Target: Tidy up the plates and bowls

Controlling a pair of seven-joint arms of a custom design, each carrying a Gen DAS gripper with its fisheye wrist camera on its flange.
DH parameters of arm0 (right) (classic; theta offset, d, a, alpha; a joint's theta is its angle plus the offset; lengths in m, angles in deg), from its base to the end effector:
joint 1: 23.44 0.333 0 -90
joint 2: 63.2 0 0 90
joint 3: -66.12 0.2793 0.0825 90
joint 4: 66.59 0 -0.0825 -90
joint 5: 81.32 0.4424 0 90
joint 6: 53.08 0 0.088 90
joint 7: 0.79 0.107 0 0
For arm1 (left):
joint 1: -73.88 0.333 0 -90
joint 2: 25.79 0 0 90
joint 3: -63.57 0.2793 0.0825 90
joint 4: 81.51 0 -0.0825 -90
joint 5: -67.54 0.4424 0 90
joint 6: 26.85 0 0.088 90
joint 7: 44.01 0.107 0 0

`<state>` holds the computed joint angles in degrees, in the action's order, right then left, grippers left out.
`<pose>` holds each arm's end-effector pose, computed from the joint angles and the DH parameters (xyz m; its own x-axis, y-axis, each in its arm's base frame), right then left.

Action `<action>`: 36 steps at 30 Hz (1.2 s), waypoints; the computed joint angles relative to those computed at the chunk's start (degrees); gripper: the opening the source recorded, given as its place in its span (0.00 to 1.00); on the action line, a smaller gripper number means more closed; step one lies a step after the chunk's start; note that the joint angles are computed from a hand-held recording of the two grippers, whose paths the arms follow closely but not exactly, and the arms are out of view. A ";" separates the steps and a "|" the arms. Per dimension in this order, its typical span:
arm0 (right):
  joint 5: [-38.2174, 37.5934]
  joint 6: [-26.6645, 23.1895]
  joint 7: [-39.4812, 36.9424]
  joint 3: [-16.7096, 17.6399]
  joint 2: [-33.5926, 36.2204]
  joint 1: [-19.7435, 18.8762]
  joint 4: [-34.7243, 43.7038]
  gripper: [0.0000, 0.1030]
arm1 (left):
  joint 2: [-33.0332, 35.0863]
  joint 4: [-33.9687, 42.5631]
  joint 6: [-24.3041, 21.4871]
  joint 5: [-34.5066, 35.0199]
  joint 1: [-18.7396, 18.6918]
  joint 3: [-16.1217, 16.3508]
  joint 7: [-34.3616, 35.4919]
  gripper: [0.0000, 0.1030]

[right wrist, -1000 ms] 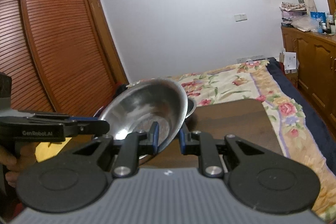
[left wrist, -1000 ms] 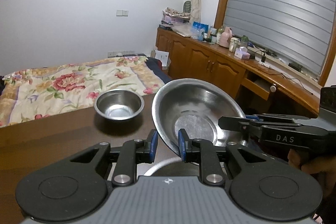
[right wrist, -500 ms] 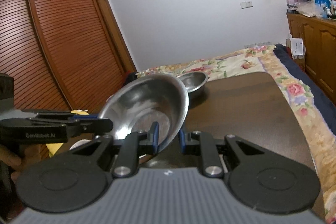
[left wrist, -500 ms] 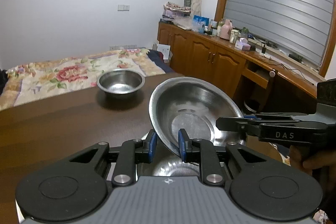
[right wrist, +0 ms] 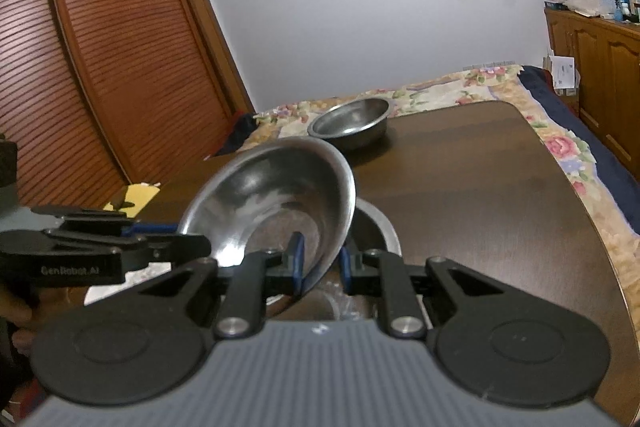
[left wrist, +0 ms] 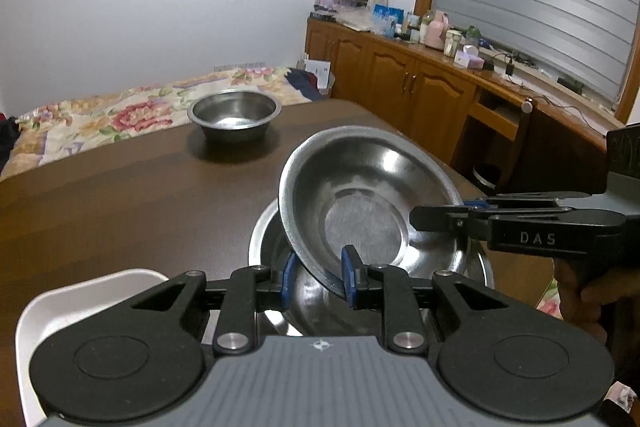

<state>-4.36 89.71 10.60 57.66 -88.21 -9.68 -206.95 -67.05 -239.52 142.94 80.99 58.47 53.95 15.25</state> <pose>0.5163 0.0427 0.4453 0.6081 -0.7264 -0.3203 -0.5309 -0.0721 -0.8444 0.4019 -0.2016 0.4705 -0.1780 -0.9779 0.1098 -0.6040 0.0205 -0.7967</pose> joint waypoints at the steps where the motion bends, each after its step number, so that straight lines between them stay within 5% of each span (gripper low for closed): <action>1: 0.06 0.13 0.07 0.05 0.05 -0.01 -0.05 0.17 | 0.02 -0.15 -0.02 -0.34 -0.63 0.65 0.31 0.24; 20: 0.74 7.87 -9.00 1.50 0.25 1.91 -0.81 0.14 | 3.18 2.22 -2.55 1.19 1.50 -1.76 0.26 0.25; 36: -13.28 9.13 -8.61 1.92 0.10 2.90 -0.02 0.11 | 1.68 1.43 -2.15 4.46 4.74 -4.29 -4.06 0.22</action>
<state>-17.63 98.84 1.99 59.58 -88.11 -6.78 -206.97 -65.37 -238.08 140.79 85.45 63.21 49.67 11.19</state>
